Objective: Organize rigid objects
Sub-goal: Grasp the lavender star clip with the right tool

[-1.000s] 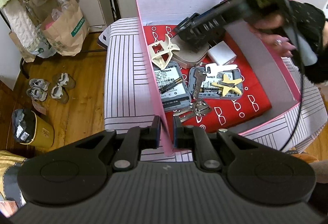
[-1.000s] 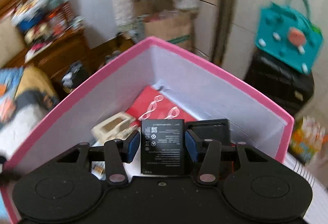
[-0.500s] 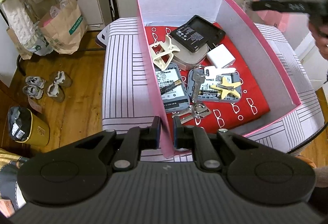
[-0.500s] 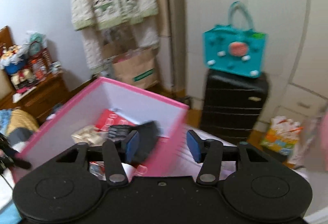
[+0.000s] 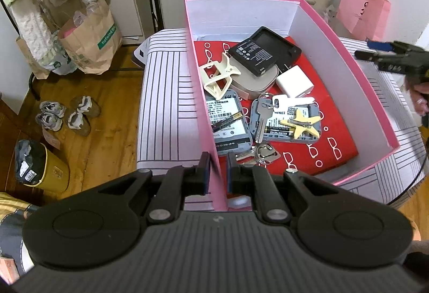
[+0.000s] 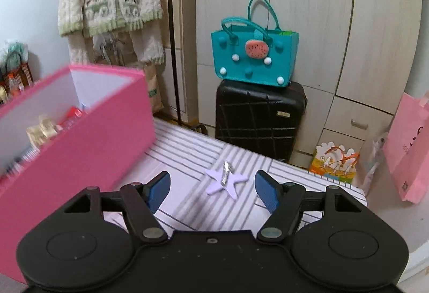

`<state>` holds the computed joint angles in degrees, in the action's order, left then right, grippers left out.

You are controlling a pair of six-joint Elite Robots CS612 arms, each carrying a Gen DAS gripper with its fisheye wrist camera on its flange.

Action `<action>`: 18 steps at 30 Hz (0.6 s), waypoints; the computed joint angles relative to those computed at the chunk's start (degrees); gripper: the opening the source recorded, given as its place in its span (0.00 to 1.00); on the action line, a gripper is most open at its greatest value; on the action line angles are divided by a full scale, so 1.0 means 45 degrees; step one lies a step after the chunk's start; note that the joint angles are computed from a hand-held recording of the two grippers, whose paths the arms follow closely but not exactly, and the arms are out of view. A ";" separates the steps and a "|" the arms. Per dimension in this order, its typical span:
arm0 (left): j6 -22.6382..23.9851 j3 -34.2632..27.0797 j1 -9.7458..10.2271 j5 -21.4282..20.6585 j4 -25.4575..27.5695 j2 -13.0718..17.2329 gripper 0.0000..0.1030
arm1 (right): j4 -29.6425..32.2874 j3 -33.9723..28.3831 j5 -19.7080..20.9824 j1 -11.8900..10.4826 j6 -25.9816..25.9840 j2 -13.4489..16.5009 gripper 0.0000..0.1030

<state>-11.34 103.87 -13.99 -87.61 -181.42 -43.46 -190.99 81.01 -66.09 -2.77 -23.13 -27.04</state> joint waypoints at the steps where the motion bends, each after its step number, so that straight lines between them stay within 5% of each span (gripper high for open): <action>1: 0.0004 -0.0011 0.0003 -0.0001 0.0031 0.0002 0.09 | 0.0029 -0.0146 -0.0383 0.0082 -0.0323 0.0146 0.73; 3: 0.0007 -0.0040 0.0007 -0.0013 0.0146 -0.0006 0.09 | 0.0220 -0.0410 -0.0670 0.0175 -0.0742 0.0400 0.73; 9: 0.0044 -0.0134 0.0064 -0.0135 0.0295 0.0018 0.09 | 0.0983 -0.1187 0.0199 0.0118 0.0491 0.0876 0.73; 18: -0.0097 -0.0258 0.0144 -0.0309 0.0215 0.0108 0.09 | 0.0594 -0.2107 -0.0638 0.0455 0.1780 0.1531 0.73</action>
